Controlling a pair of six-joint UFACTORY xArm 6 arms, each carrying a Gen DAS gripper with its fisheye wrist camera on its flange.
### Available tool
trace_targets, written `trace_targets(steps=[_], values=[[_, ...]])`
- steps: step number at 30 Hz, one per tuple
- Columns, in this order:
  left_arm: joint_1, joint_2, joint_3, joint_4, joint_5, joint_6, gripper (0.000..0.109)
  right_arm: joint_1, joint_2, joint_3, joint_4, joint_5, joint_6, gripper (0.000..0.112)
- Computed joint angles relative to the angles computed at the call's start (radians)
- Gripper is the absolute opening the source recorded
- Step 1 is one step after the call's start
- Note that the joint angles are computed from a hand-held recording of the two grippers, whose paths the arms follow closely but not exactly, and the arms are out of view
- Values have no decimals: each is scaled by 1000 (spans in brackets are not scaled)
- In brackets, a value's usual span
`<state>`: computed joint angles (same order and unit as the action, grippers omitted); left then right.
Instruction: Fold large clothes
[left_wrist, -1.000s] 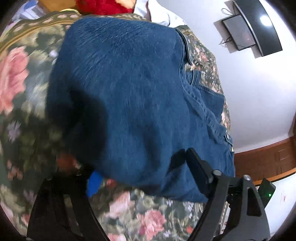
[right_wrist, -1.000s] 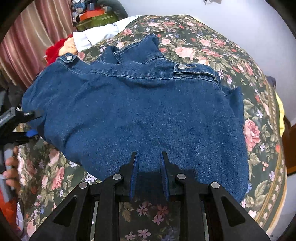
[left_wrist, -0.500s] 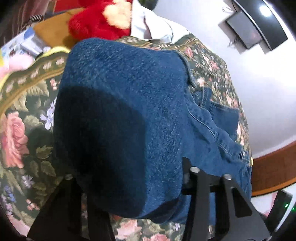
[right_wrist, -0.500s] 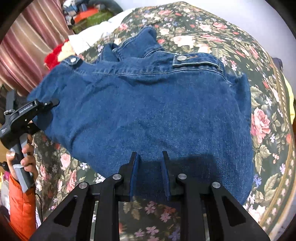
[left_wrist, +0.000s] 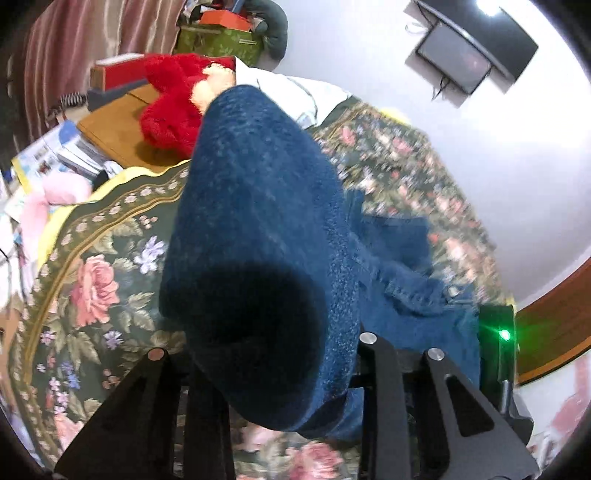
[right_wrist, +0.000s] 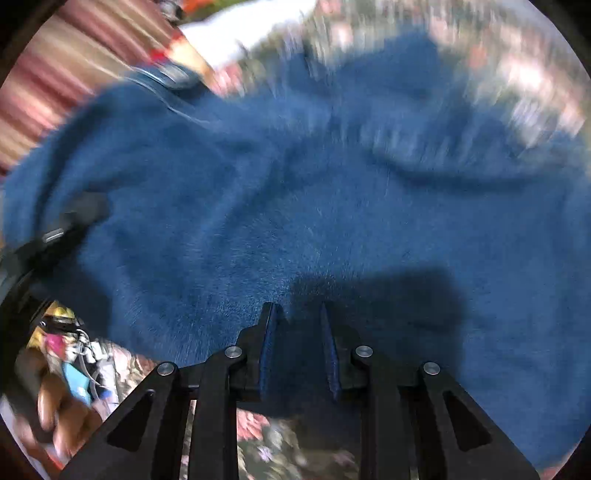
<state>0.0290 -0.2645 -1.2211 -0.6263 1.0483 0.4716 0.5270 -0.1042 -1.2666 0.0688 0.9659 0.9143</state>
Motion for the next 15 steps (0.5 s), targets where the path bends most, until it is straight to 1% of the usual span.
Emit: trace_targets(steps=[2, 5, 6, 8, 9, 11, 13, 15], values=[[-33, -31, 41, 52, -71, 6, 30, 3, 25, 12, 6, -35, -19, 21], [-57, -35, 23, 60, -82, 21, 29, 3, 15, 10, 9, -27, -66, 21], [-69, -37, 17, 60, -93, 34, 29, 2, 6, 8, 6, -9, -53, 21], [-112, -62, 20, 79, -134, 59, 28, 6, -47, 13, -90, 56, 65, 21], [-132, -72, 19, 87, -151, 73, 28, 19, -93, 28, -172, 80, 138, 21], [-200, -81, 10, 103, -194, 92, 27, 44, -195, 65, -285, 116, 213, 21], [-253, -95, 3, 93, -204, 114, 27, 76, -304, 102, -380, 172, 278, 21], [-331, -110, -2, 128, -220, 108, 27, 115, -413, 133, -473, 264, 358, 21]])
